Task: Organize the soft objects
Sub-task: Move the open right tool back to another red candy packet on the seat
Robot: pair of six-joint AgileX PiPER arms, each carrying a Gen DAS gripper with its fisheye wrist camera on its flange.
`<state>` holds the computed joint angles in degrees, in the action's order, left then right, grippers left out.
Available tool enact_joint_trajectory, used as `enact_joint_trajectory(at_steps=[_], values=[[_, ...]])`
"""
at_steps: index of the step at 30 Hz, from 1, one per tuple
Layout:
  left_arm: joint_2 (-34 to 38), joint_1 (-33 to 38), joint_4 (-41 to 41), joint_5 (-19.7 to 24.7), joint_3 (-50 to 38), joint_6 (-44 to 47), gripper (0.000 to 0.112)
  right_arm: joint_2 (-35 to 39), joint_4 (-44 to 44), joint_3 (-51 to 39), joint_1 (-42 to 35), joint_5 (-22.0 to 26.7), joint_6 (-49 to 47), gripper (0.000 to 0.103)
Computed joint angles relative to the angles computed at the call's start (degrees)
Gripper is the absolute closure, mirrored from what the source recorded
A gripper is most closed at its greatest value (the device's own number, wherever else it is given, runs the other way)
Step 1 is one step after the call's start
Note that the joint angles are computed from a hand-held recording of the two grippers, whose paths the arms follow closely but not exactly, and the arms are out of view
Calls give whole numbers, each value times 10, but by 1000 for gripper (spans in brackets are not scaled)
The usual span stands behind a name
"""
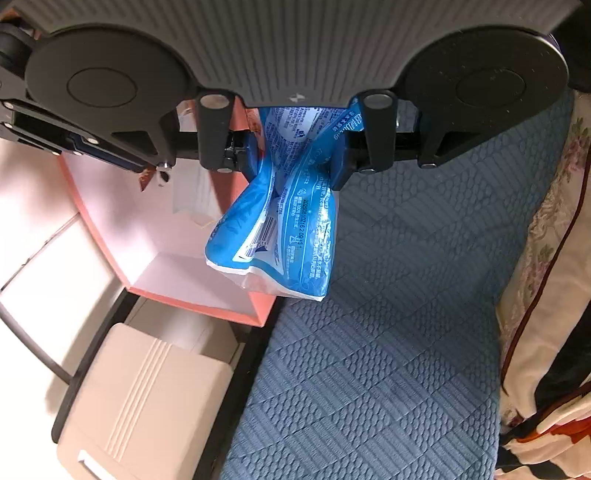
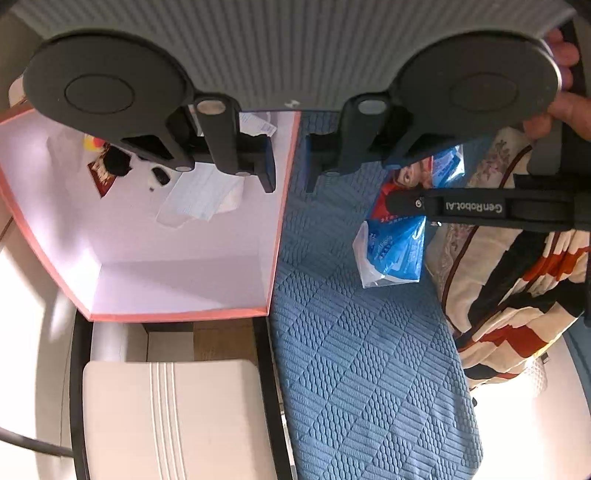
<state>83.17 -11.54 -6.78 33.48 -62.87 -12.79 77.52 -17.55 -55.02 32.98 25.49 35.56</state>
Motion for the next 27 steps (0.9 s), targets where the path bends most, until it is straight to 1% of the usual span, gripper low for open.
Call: enact_joint_trajectory(at_steps=[3,11,17,20,27], values=[[-6,10,6,-1,13,1,68,7,6,8,4,-11,6,85],[-21,66,-29,-3,42,61,68,43,-2,-10,37,-17,27,85],[-32,125,-83,2,72,142,68,88,-15,-38,79,-9,54,83],[-36,158,-116,6,89,191,68,110,-24,-45,100,-13,75,83],[-30,225,-179,14,117,283,68,162,3,-56,124,-28,63,81]])
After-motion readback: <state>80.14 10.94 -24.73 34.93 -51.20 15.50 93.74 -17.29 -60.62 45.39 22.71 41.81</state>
